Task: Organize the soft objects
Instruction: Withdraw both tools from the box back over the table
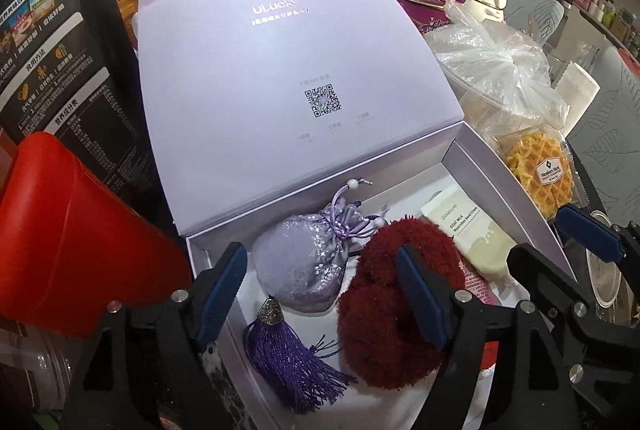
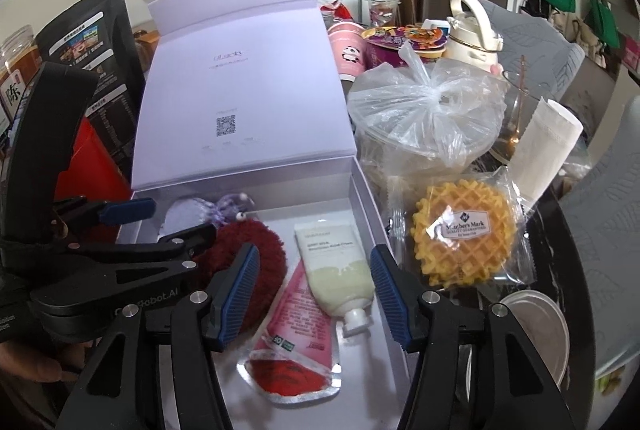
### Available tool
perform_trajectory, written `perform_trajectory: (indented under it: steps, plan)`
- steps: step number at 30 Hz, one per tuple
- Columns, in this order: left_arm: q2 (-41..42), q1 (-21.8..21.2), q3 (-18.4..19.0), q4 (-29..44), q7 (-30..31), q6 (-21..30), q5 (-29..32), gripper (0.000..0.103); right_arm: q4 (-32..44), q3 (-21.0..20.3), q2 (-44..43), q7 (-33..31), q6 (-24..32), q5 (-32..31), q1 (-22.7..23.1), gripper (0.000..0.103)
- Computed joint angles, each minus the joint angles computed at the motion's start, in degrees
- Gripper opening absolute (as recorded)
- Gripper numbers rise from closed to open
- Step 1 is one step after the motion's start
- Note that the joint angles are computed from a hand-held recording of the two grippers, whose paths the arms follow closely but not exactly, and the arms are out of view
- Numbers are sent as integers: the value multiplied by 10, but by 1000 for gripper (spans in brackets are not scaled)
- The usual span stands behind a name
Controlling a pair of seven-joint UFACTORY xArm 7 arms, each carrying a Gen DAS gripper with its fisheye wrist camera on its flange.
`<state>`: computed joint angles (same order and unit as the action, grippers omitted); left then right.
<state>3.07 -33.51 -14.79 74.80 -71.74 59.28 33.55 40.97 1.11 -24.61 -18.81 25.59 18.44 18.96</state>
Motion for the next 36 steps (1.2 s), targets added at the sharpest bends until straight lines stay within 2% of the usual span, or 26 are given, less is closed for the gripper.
perform_trajectory:
  steps: [14, 26, 36]
  plan:
    - [-1, -19, -10, 39, 0, 35, 18, 77, -9, -2, -52, 19, 20, -22, -15, 58]
    - [-28, -53, -43, 94, -26, 141, 77, 77, -17, -14, -143, 27, 57, -27, -10, 58]
    - [-37, -87, -74, 134, -49, 210, 119, 77, -33, -19, -243, 36, 101, -37, -14, 58]
